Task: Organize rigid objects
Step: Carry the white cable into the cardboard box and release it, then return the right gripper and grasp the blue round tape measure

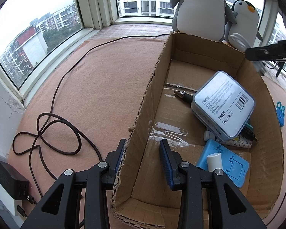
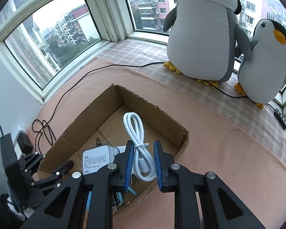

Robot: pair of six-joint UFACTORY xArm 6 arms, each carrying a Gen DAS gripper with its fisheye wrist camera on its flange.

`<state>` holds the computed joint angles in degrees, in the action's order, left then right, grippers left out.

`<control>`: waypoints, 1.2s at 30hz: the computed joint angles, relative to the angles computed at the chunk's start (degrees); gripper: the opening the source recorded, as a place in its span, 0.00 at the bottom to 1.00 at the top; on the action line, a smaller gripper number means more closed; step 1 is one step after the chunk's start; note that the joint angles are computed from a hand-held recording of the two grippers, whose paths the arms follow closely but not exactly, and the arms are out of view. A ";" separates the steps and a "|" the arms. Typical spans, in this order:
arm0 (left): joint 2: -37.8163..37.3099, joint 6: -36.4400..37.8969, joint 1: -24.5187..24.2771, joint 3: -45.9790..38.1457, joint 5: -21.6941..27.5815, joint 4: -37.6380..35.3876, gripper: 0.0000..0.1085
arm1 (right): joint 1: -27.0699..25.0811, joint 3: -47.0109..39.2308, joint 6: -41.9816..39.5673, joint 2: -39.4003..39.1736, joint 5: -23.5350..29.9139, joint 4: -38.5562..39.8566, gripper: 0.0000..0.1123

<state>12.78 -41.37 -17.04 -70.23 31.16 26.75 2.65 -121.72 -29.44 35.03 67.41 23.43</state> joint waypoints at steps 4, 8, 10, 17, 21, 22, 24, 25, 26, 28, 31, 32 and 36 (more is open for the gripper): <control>0.33 -0.05 -0.07 -0.48 0.15 0.10 0.35 | 0.68 -2.44 0.85 2.16 0.51 -0.81 0.17; 0.19 -0.04 -0.06 -0.29 0.10 0.09 0.35 | 1.45 -4.70 1.68 4.26 1.02 -2.43 0.17; 0.24 -0.01 -0.07 -0.35 0.11 0.01 0.35 | 1.79 -5.90 2.25 5.37 1.33 -3.31 0.17; 0.43 -0.22 -0.16 -0.62 0.23 0.13 0.35 | 2.39 -6.24 2.80 6.42 0.99 -5.61 0.17; 0.27 -0.16 -0.11 -0.40 0.16 0.12 0.35 | 2.40 -6.83 3.27 7.05 1.34 -6.48 0.18; 0.32 -0.17 -0.13 -0.48 0.20 0.13 0.35 | 2.42 -6.18 3.17 6.69 0.73 -6.68 0.18; 0.25 -0.22 -0.11 -0.36 0.11 0.16 0.35 | 2.41 -5.92 3.21 6.52 0.26 -6.82 0.24; 0.32 -0.18 -0.13 -0.47 0.17 0.14 0.35 | 2.39 -5.70 3.46 6.35 -0.13 -6.99 0.33; 0.38 -0.12 -0.15 -0.58 0.26 0.12 0.35 | 2.36 -5.26 3.50 6.05 -0.76 -7.03 0.40; 0.45 -0.28 -0.14 -0.55 0.08 0.24 0.35 | 2.14 -4.69 3.27 5.52 -1.45 -6.15 0.41; 0.68 -0.48 -0.21 -0.81 0.18 0.47 0.35 | 1.76 -4.66 3.12 5.15 -1.04 -5.13 0.41; 0.67 -0.51 -0.22 -0.80 0.16 0.51 0.35 | 1.70 -4.34 3.01 4.89 -1.11 -5.05 0.42; 0.75 -0.70 -0.30 -0.92 0.23 0.68 0.35 | 1.08 -1.94 2.22 2.95 -1.18 -3.59 0.43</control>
